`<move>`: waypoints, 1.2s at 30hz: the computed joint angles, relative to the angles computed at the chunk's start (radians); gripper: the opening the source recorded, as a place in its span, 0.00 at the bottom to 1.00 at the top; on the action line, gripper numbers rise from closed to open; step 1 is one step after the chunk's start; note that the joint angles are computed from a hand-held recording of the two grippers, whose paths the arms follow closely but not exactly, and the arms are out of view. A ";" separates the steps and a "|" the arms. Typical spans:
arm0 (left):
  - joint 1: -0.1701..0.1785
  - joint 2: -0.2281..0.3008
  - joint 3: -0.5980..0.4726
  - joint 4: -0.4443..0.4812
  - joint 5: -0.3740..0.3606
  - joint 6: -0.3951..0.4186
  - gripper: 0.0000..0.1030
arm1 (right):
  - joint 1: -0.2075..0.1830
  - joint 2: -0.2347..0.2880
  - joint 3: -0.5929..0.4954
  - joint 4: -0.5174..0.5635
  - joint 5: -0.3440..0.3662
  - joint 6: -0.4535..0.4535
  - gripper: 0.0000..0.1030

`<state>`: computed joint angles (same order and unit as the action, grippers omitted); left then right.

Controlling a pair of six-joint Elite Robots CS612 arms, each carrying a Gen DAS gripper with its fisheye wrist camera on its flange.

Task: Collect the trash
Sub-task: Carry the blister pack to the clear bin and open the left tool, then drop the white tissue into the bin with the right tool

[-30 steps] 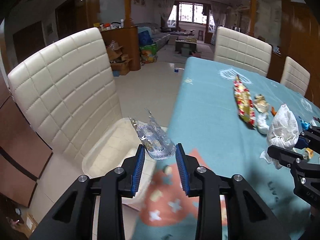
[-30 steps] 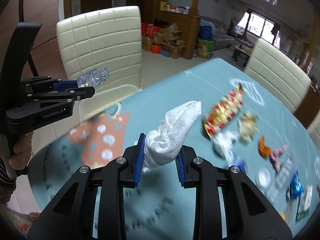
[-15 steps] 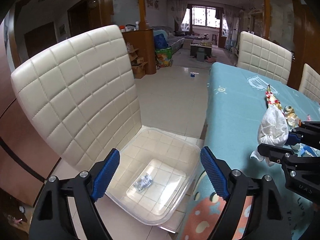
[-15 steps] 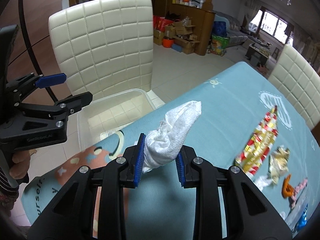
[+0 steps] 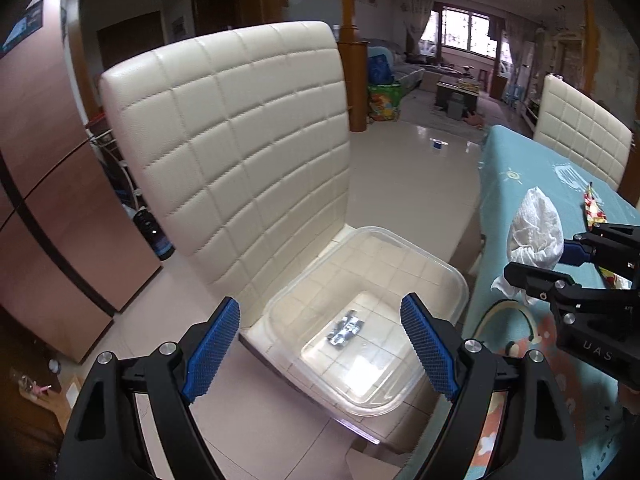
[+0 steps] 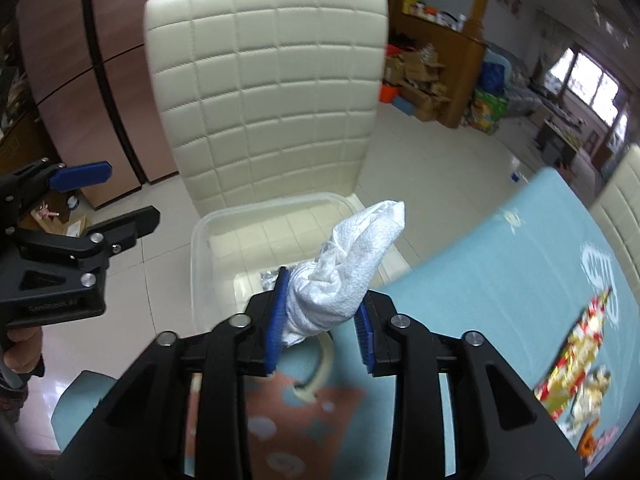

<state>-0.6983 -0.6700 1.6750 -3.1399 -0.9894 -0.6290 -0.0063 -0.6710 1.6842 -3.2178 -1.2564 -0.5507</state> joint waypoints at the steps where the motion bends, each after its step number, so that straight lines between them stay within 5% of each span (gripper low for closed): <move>1: -0.002 -0.005 0.009 -0.006 0.012 -0.002 0.78 | 0.001 0.001 0.006 -0.031 -0.008 0.012 0.74; 3: -0.005 -0.010 0.013 -0.001 0.025 -0.006 0.78 | -0.005 -0.001 0.020 -0.081 -0.008 0.030 0.77; 7: -0.019 -0.015 0.013 -0.006 0.033 0.008 0.78 | -0.017 -0.019 0.039 -0.062 -0.037 0.036 0.62; 15: -0.060 -0.016 -0.012 -0.060 -0.033 0.105 0.78 | -0.074 -0.076 0.164 -0.190 -0.084 0.105 0.61; 18: -0.088 -0.017 -0.026 -0.071 -0.042 0.156 0.78 | -0.111 -0.110 0.237 -0.264 -0.121 0.119 0.52; 23: -0.137 -0.005 -0.070 -0.077 -0.080 0.237 0.78 | -0.208 -0.161 0.366 -0.391 -0.134 0.197 0.52; 26: -0.157 0.010 -0.106 -0.069 -0.152 0.275 0.78 | -0.269 -0.176 0.427 -0.428 -0.157 0.243 0.58; 29: -0.186 0.038 -0.156 -0.058 -0.184 0.332 0.79 | -0.326 -0.176 0.470 -0.453 -0.169 0.284 0.79; 36: -0.233 0.103 -0.281 0.033 -0.286 0.426 0.83 | -0.442 -0.163 0.515 -0.471 -0.133 0.322 0.94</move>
<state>-0.9315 -0.5668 1.3935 -3.1065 -1.2757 -0.2030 -0.4479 -0.8342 2.1994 -3.6886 -1.3890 -0.2285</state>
